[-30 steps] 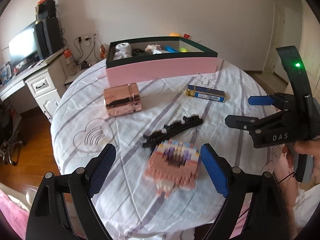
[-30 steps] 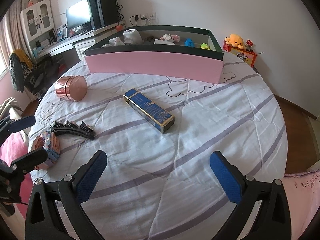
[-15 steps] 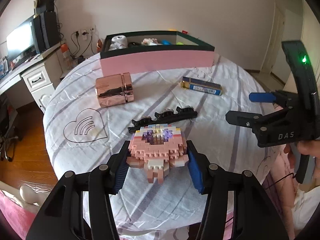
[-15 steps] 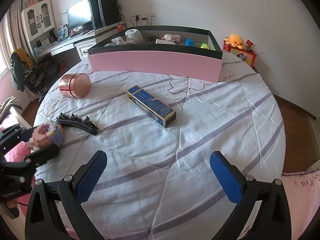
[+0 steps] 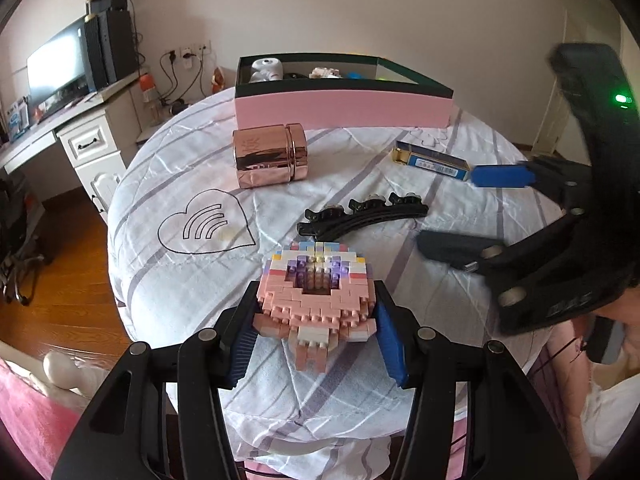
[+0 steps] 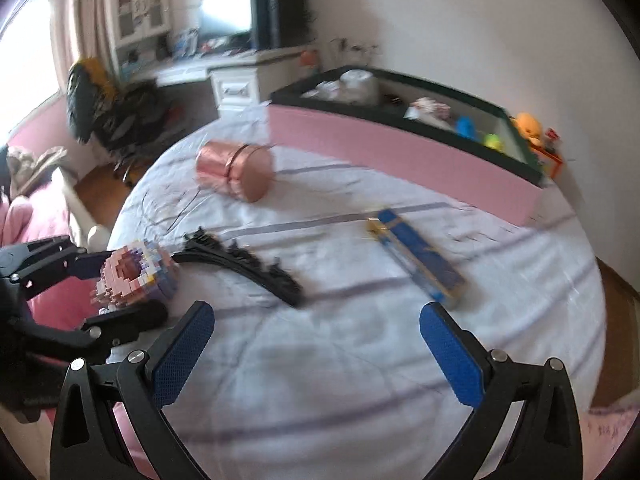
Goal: Organize rigid objects
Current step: 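Grasp the black hair clip with the right tool while the left tool holds the block figure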
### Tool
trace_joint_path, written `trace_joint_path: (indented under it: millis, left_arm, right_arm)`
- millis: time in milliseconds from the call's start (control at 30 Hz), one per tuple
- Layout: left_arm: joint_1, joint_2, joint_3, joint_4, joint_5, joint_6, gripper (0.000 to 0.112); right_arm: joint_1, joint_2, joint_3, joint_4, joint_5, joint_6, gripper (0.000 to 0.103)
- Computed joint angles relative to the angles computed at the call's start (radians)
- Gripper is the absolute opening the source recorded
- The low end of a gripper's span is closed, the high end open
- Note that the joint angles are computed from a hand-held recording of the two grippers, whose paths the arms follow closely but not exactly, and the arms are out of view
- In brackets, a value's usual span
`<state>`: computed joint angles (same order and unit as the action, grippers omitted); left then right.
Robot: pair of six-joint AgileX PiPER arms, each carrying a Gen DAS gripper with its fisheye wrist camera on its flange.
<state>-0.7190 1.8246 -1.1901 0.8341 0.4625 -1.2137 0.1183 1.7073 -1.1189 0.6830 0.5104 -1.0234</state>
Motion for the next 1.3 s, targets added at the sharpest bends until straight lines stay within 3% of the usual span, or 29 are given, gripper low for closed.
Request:
trace_joint_path:
  millis: [133, 167, 300, 367, 467, 733, 900, 1033, 1133, 1300]
  left_arm:
    - [0.008, 0.002, 0.003, 0.004, -0.009, -0.028, 0.054]
    - [0.007, 0.003, 0.003, 0.009, -0.009, -0.028, 0.054]
    - [0.01, 0.008, 0.002, 0.025, -0.012, -0.053, 0.054]
    - [0.011, 0.015, -0.005, 0.035, -0.005, -0.065, 0.055]
    - [0.008, 0.03, -0.026, 0.034, 0.01, -0.069, 0.055]
    - [-0.006, 0.08, -0.095, 0.059, 0.067, -0.089, 0.052]
    - [-0.011, 0.064, -0.077, 0.064, 0.059, -0.093, 0.052]
    - [-0.021, 0.045, -0.057, 0.066, 0.068, -0.086, 0.053]
    - [-0.021, 0.042, -0.048, 0.071, 0.066, -0.093, 0.054]
    - [-0.019, 0.051, -0.054, 0.081, 0.066, -0.093, 0.053]
  right_arm:
    - [0.055, 0.061, -0.054, -0.072, -0.015, 0.064, 0.1]
    - [0.056, 0.085, -0.081, -0.069, 0.009, 0.067, 0.088]
    - [0.053, 0.108, -0.115, -0.04, 0.043, 0.038, 0.065]
    - [0.043, 0.101, -0.114, -0.021, 0.063, 0.011, 0.038]
    - [0.022, 0.087, -0.101, -0.014, 0.08, 0.011, 0.021]
    - [-0.04, -0.03, 0.052, -0.03, 0.028, 0.088, 0.019]
    - [-0.046, -0.049, 0.078, -0.003, 0.015, 0.048, 0.021]
    - [-0.039, -0.013, 0.026, 0.003, 0.008, 0.027, 0.044]
    - [-0.028, 0.035, -0.035, 0.015, 0.041, 0.005, 0.044]
    - [0.013, 0.06, -0.051, -0.004, 0.009, 0.0, 0.044]
